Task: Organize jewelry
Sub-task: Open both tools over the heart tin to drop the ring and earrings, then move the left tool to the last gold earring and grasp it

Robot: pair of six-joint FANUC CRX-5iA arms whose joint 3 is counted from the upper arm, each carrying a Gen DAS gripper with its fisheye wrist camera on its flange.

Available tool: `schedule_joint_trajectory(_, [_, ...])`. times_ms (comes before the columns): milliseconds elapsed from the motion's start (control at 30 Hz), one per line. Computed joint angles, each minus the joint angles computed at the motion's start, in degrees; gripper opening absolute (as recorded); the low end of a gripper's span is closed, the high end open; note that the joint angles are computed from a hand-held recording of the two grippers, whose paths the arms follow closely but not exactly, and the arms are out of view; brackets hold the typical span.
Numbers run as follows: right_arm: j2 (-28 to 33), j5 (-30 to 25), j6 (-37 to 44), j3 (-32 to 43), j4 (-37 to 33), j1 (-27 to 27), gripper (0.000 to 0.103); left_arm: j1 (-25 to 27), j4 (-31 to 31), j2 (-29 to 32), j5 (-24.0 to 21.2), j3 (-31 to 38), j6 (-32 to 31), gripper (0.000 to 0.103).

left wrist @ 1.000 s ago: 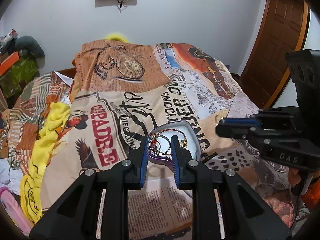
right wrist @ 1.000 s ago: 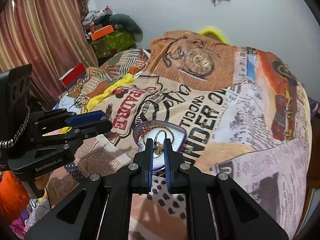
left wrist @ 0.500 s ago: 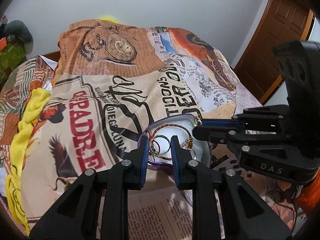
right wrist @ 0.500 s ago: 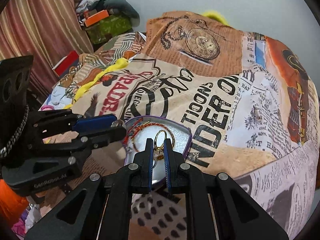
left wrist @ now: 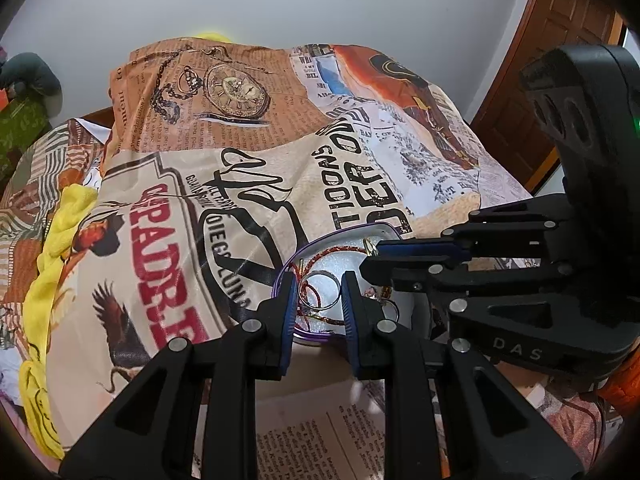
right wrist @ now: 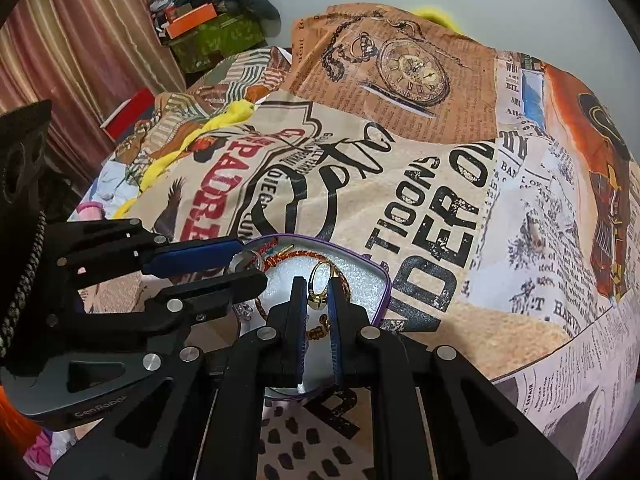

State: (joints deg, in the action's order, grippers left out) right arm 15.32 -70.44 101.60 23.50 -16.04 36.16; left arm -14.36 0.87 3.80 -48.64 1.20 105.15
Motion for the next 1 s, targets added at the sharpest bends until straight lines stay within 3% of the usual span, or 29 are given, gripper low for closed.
schedule_joint_trajectory(333, [0.47, -2.07, -1.32, 1.07, 1.23, 0.46, 0.009, -0.82, -3.02, -0.34, -3.05, 1.75, 2.57, 0.022])
schedule_joint_trajectory(467, [0.17, -3.05, -2.02, 1.38, 1.29, 0.52, 0.023, -0.79, -3.42, -1.46, -3.43, 1.54, 3.35, 0.022])
schedule_joint_trajectory(567, [-1.6, -1.34, -2.51, -0.24, 2.1, 0.93, 0.028, -1.2, -4.59, -2.33, -4.18, 1.93, 4.48, 0.022])
schedule_joint_trajectory(1000, [-12.64, 7.24, -3.93, -9.36, 7.57, 1.23, 0.028, -6.46, -10.81, -2.9, -8.76, 9.04, 8.31, 0.023])
